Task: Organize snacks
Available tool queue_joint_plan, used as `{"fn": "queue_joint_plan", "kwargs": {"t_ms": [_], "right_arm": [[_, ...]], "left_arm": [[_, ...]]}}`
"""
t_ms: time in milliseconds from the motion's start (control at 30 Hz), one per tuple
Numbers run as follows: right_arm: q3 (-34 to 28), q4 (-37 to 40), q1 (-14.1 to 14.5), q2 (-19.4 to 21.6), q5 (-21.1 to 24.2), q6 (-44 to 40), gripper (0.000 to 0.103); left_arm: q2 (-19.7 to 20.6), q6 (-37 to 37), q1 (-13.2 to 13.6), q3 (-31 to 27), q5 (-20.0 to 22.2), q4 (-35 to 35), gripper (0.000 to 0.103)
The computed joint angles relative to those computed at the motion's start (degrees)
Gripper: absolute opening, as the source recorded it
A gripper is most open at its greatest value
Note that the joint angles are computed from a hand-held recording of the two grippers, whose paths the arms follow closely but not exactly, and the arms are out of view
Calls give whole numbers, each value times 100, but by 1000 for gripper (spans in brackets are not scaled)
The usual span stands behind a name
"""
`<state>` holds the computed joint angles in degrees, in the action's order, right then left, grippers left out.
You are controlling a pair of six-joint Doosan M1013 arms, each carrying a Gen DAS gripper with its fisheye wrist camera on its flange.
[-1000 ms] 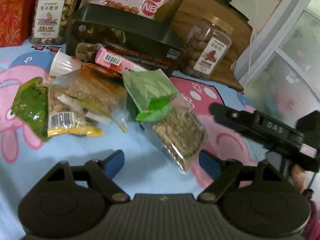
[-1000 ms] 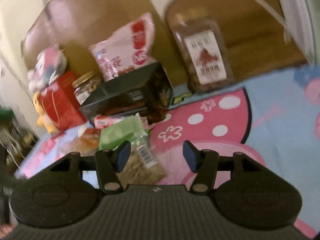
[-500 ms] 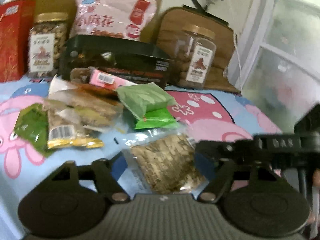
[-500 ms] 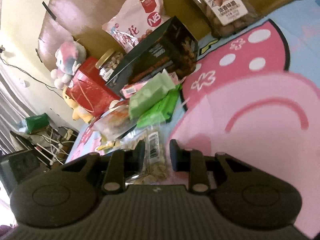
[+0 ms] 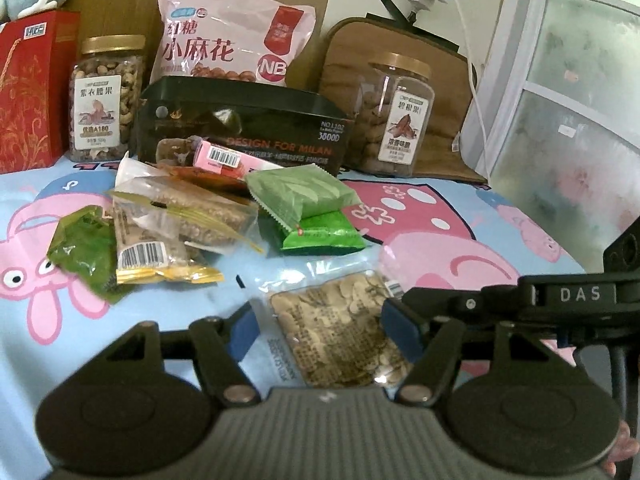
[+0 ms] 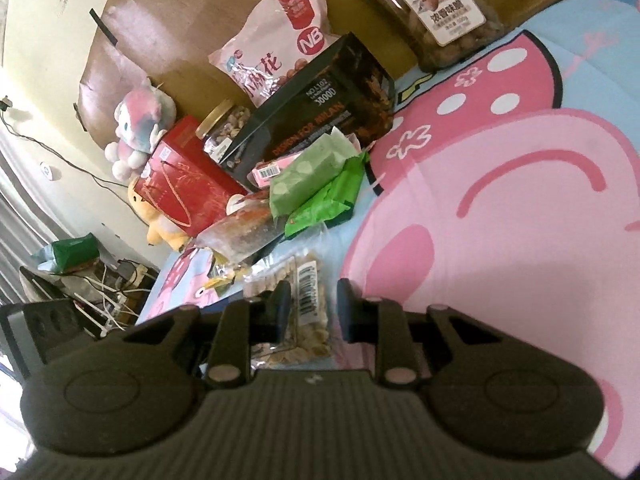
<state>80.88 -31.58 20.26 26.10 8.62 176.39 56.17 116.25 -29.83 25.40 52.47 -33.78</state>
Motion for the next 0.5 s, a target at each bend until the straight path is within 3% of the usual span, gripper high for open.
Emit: {"fn": "queue_joint_plan", "kwargs": {"t_ms": [500], "right_arm": [[41, -1605, 46, 13, -15, 1496, 28]], "left_arm": [[-35, 61, -13, 73, -62, 47, 68]]}}
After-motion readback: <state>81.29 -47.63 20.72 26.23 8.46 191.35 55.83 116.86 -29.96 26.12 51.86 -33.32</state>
